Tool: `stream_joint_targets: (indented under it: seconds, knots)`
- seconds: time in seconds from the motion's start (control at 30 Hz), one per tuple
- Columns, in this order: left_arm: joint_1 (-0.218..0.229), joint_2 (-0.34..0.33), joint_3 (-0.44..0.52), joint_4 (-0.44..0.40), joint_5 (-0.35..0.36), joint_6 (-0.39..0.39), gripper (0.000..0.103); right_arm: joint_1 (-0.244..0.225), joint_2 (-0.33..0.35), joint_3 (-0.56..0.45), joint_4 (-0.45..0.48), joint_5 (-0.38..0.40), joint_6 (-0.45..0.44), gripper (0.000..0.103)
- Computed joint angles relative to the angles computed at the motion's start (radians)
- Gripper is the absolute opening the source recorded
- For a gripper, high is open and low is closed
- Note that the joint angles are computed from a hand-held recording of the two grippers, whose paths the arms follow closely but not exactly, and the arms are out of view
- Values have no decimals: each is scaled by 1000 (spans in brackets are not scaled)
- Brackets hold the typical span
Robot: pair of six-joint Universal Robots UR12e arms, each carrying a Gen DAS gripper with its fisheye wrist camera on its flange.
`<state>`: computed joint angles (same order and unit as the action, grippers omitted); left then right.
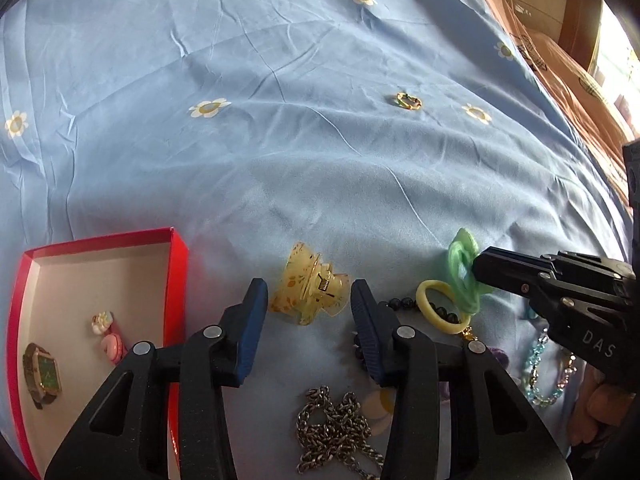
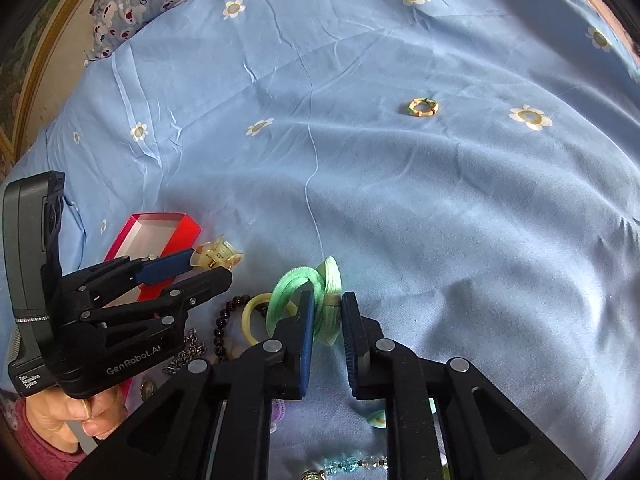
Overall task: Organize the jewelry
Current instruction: 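Grasp the yellow hair claw with the left tool while the right grasps green hair ties, then carry the claw and green ties into the box and release both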
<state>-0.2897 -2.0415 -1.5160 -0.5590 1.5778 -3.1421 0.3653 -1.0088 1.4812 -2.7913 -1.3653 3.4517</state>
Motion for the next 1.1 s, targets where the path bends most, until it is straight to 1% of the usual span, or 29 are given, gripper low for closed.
stream_joint_targets:
  seconds: [0.2,0.23,0.27,0.33,0.47,0.6,0.87,1.0,1.1]
  knots:
    - [17,38,-40,41,-43,-47,41,2,-14,14,-29,4,1,7]
    - [18,45,-47,47,-46,-52,31,2,-16,15,-32,7,-4,7]
    - [21,52,-55,53,-53,-57,24,3,-17,15,-32,8,-7,7]
    - [30,72,-75,61,-80,-74,25,6,-22,20,-41,9,-7,7]
    - [35,98,-109,92,-82,-80,24,11,-33,28,-64,13,-9,6]
    - [43,123,-142,120,-99,-96,24,19,-41,32,-78,15,-17,6]
    - [49,154,-182,133,-123,-111,24,26,-59,53,-97,26,-20,6]
    - [52,176,-208,151,-118,-123,24,28,-67,61,-105,39,-20,6]
    - [57,198,-232,172,-99,-132,24,34,-66,57,-106,51,-24,6]
